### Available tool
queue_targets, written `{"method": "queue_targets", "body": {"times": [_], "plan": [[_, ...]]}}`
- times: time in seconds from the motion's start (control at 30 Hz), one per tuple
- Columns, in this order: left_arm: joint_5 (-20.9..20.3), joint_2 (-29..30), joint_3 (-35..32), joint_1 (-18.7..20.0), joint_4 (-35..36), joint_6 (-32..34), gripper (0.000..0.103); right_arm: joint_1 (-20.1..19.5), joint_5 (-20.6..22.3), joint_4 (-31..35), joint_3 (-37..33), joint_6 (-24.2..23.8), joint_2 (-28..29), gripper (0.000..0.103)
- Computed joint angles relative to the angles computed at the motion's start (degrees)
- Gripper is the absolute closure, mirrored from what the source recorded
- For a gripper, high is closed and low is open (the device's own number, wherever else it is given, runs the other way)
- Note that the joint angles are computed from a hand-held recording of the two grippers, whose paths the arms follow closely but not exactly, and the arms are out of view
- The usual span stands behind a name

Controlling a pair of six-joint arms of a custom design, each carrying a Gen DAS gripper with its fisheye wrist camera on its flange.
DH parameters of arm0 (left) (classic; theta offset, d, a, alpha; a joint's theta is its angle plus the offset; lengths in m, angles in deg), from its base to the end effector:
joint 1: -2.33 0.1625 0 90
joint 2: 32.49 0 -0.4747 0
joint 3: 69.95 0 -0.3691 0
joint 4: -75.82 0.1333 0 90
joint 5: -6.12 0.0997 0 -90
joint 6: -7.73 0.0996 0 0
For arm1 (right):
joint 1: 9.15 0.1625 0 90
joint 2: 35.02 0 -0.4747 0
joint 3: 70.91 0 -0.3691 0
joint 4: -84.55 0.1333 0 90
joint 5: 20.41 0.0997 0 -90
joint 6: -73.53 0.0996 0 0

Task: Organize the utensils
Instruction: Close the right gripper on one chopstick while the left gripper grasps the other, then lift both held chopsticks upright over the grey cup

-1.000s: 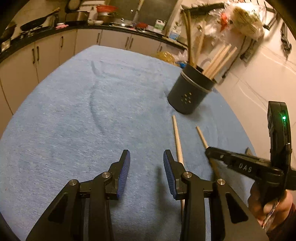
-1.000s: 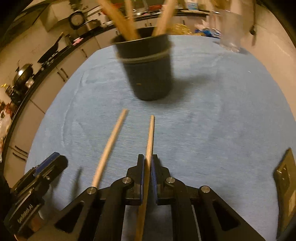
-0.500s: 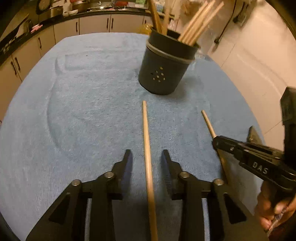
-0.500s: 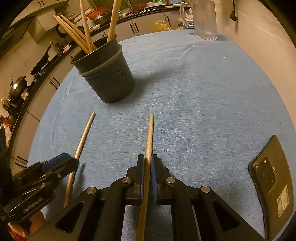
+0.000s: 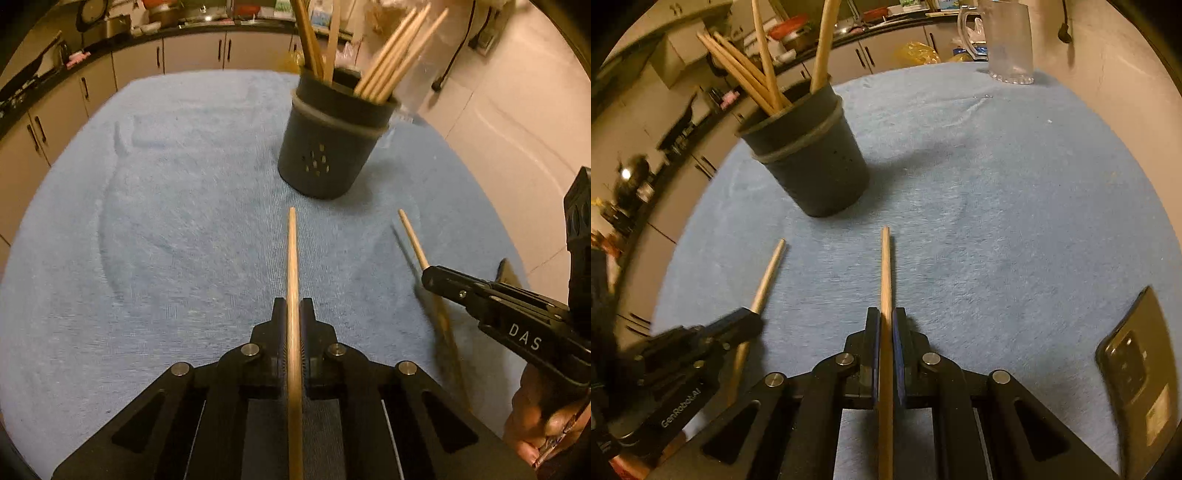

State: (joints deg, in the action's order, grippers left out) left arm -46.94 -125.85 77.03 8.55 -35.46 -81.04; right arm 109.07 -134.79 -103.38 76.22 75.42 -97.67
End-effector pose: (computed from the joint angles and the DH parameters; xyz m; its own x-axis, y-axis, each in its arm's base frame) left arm -0.2105 -0.2172 0.2186 -0.8347 -0.0737 -0.5457 0.2510 0.8312 -0.4962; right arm 0.2570 -0.2839 0.1517 -0.8627 -0.3176 0.3936 -0.4317 0.8679 -0.2457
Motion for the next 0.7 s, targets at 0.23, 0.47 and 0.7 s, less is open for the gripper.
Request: {"method": "queue_targets", "body": {"times": [0.23, 0.47, 0.7], "plan": [[5.39, -7.08, -3.82, -10.60, 16.98, -11.06, 0.097, 3.41, 2.84, -7.80, 1.76, -1.98, -3.30, 0.096], [9.14, -7.49, -8.42, -15.69, 28.56, -17.13, 0.097, 7.77, 4.34, -17.69, 3.45, -3.80, -5.12, 0.095], [9.19, -6.85, -9.08, -17.78, 30.79, -19.46, 0.097, 10.65, 2.68, -19.99, 3.19, -3.68, -5.91, 0.095]]}}
